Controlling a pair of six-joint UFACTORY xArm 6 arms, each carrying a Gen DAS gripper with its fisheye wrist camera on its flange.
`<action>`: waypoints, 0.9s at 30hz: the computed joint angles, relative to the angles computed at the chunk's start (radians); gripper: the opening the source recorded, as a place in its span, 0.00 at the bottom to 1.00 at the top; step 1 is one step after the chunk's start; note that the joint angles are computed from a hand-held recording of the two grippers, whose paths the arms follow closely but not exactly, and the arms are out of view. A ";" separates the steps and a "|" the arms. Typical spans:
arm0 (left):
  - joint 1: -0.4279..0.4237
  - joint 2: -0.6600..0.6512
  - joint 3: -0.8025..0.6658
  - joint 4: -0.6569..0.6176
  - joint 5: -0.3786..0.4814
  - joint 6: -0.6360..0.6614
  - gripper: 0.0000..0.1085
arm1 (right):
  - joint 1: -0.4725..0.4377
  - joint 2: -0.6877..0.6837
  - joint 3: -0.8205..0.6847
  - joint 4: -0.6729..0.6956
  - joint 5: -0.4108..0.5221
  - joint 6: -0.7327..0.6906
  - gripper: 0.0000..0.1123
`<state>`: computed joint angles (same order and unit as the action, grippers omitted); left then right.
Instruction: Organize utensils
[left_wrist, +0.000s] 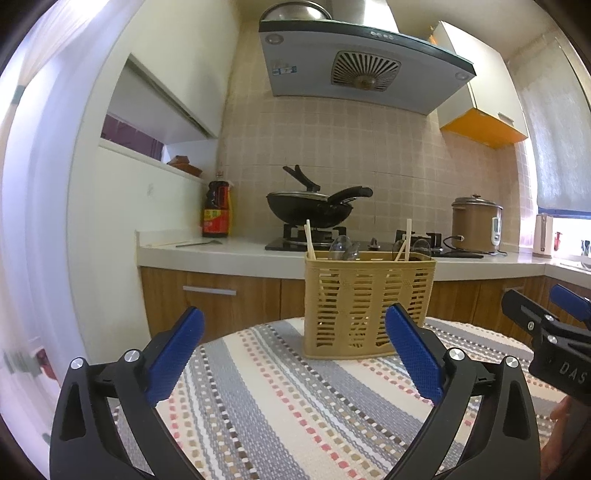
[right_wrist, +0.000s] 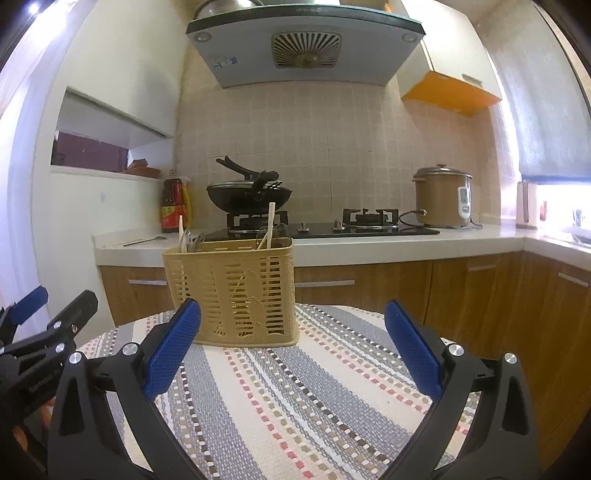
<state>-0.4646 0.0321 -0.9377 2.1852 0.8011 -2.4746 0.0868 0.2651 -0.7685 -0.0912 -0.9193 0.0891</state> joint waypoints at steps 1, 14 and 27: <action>0.000 -0.001 0.002 0.001 0.001 -0.004 0.88 | 0.003 0.000 0.004 0.004 -0.012 -0.007 0.85; -0.037 -0.021 0.022 0.013 0.041 0.018 0.88 | 0.019 -0.012 0.038 0.059 -0.089 -0.041 0.85; -0.062 -0.022 0.035 -0.004 0.087 0.031 0.88 | 0.022 -0.028 0.061 0.075 -0.097 -0.036 0.85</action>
